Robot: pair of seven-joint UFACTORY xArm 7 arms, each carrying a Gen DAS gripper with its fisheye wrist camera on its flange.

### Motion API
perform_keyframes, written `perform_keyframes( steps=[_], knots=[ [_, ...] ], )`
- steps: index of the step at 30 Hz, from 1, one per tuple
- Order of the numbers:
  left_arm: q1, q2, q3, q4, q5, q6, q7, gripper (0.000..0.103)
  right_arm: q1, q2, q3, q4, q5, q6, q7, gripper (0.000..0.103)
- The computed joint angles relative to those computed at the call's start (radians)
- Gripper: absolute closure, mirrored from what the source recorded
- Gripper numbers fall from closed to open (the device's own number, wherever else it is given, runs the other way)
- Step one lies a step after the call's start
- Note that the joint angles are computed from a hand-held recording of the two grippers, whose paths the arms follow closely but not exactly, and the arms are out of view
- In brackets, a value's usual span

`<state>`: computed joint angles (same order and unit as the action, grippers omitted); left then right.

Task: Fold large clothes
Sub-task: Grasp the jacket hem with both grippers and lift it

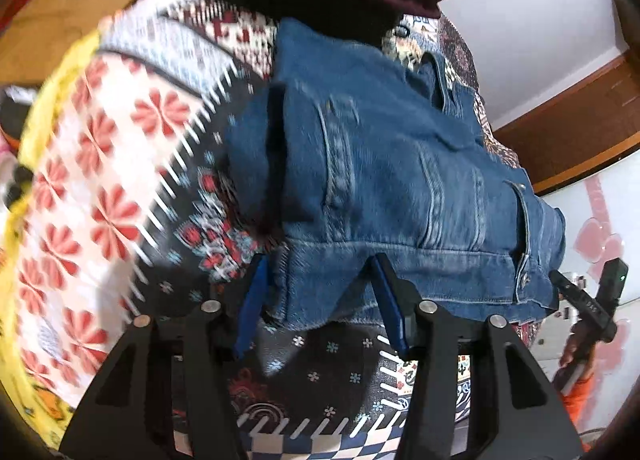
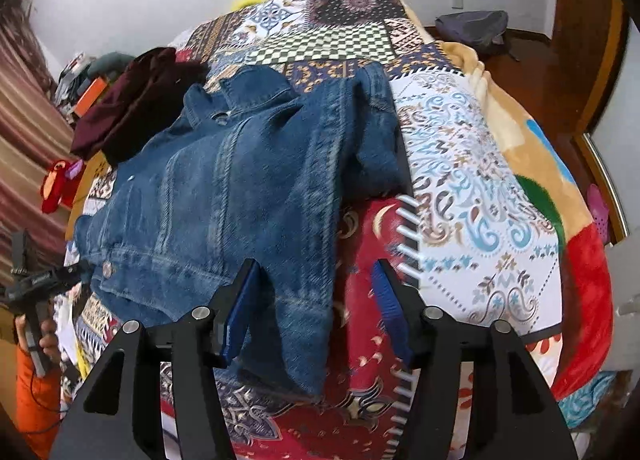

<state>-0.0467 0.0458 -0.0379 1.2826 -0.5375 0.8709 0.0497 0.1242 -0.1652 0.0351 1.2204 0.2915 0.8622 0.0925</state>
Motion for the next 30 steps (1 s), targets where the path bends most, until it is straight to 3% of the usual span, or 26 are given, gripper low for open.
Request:
perform_keyframes(
  steps=[3,5,7,9,12,17,22,24,27,30],
  knots=[
    [0.001,-0.004,-0.001,-0.019,-0.035,-0.021,0.009,0.051,0.025,-0.001,-0.013,0.011,0.088,0.027,-0.123,0.048],
    [0.004,-0.002,0.001,-0.019,-0.056,-0.017,0.028,0.051,0.026,0.01,0.0,0.018,0.07,0.026,-0.127,0.051],
    [0.007,-0.006,0.002,-0.022,-0.068,-0.013,0.052,0.052,0.025,0.019,0.014,0.019,0.031,0.005,-0.101,0.066],
    [0.006,-0.013,0.001,-0.022,-0.068,-0.006,0.077,0.064,0.024,0.031,0.016,0.026,0.029,-0.008,-0.072,0.08],
    [0.002,-0.044,0.002,-0.034,-0.057,-0.001,0.111,0.086,0.023,0.026,0.014,0.026,0.05,-0.05,-0.041,0.088],
    [-0.008,-0.068,0.013,0.003,-0.12,-0.002,0.177,0.093,0.029,0.061,0.01,0.094,0.082,-0.087,-0.061,0.09],
    [-0.011,0.032,0.0,0.194,-0.138,-0.016,0.187,0.094,0.012,0.186,0.013,0.27,0.07,-0.101,-0.06,0.09],
    [-0.009,0.124,-0.013,0.332,-0.117,-0.019,0.154,0.094,0.002,0.261,0.017,0.363,0.043,-0.114,-0.039,0.09],
    [-0.007,0.263,-0.031,0.521,-0.035,-0.041,0.098,0.094,-0.025,0.39,0.02,0.518,0.043,-0.102,0.011,0.09],
    [-0.017,0.452,-0.023,0.765,0.091,-0.001,-0.024,0.094,-0.054,0.551,0.03,0.725,0.033,-0.02,0.07,0.087]
  ],
)
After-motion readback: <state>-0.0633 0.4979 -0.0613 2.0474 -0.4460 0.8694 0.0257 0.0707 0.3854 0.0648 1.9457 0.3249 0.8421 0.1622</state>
